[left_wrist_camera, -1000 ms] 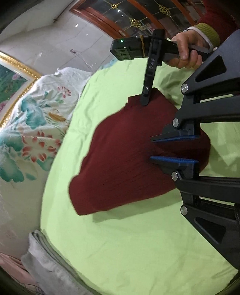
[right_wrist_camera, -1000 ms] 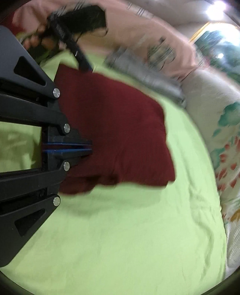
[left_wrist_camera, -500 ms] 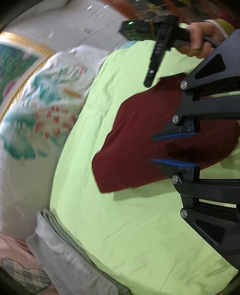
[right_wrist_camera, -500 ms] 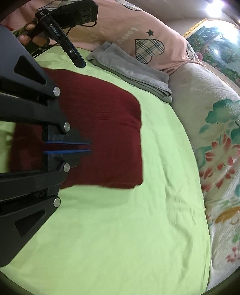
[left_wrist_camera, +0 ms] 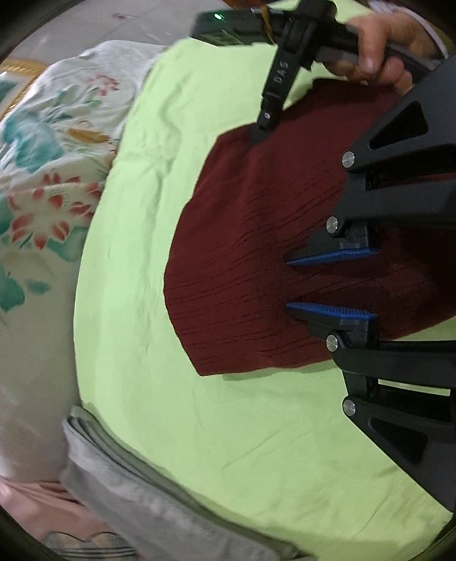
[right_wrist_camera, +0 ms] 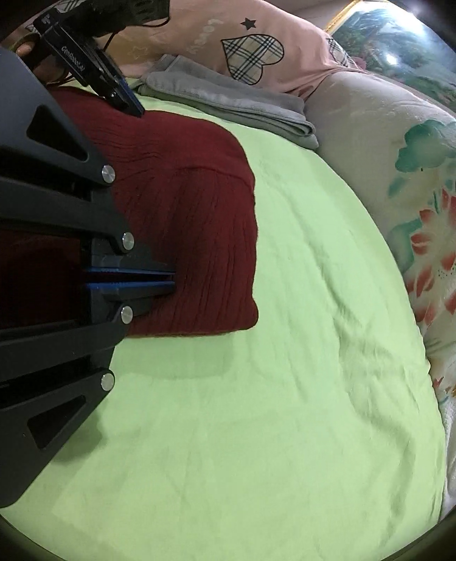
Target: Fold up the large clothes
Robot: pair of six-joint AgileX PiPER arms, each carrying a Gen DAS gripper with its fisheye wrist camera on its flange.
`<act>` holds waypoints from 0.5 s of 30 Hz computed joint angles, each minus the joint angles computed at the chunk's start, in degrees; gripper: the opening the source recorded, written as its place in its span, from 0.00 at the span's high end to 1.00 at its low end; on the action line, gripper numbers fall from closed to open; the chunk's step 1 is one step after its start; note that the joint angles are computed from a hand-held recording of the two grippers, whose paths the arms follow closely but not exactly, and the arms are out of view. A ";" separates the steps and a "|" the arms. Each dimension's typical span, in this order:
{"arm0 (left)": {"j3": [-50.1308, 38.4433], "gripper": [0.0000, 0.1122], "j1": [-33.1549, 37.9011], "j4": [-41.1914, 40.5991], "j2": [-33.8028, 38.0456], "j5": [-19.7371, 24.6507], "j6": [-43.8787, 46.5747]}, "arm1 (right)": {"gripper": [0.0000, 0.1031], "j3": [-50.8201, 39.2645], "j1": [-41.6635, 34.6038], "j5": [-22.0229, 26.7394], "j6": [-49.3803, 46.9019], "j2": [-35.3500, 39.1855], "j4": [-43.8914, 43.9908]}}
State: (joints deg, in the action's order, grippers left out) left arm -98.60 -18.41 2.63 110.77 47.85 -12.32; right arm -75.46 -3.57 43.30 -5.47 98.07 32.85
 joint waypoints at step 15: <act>17.03 0.50 -1.28 6.84 -16.02 -2.31 -9.29 | 0.75 6.94 1.24 3.79 -0.96 -15.12 0.06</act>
State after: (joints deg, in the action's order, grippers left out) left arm -81.57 -19.69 9.47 94.75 45.54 -21.61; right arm -68.52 -2.32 47.09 -6.43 82.95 32.91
